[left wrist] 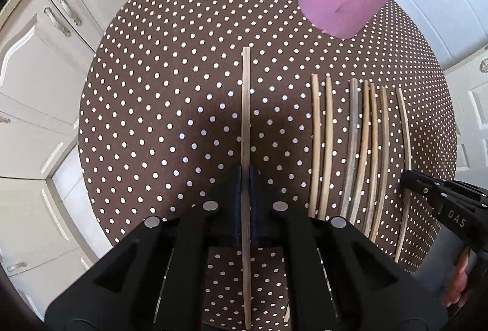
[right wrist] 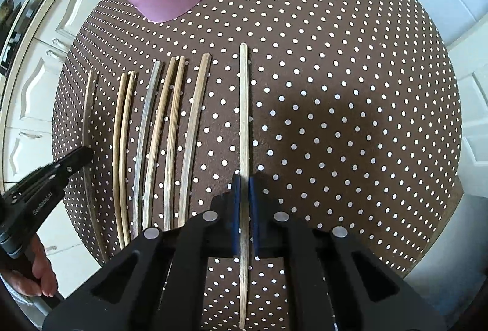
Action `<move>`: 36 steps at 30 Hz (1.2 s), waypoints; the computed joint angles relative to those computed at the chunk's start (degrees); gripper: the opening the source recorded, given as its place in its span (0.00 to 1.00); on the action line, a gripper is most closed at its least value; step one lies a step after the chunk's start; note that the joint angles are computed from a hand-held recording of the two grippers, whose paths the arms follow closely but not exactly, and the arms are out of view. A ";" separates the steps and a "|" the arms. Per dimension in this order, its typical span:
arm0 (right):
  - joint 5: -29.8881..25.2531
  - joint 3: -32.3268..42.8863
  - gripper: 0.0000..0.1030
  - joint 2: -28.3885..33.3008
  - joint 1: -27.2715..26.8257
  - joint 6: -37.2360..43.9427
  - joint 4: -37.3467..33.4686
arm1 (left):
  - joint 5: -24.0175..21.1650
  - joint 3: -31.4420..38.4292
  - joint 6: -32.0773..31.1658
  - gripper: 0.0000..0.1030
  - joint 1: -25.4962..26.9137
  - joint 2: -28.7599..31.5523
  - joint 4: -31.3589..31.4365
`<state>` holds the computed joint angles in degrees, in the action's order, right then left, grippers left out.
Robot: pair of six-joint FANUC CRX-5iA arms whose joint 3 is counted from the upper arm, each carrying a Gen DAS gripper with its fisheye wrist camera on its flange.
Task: Organize utensils
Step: 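Lift both held chopsticks upright off the table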
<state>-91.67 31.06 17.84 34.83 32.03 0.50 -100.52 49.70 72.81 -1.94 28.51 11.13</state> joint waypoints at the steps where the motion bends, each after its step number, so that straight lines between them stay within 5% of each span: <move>1: 0.17 0.00 0.05 -0.10 0.04 -0.08 0.28 | 0.12 0.05 -0.25 0.05 0.04 -0.12 0.12; 14: 1.22 2.94 0.05 -1.14 0.59 -0.80 5.98 | 3.14 0.94 -0.27 0.05 -0.32 -2.08 2.68; 33: 5.67 3.46 0.03 -4.43 4.69 -5.45 18.81 | 6.57 13.80 3.42 0.05 -1.42 2.18 6.71; 36: 2.28 6.42 0.06 -2.14 4.40 -3.20 17.60 | 6.18 15.19 3.54 0.06 -1.67 2.92 6.86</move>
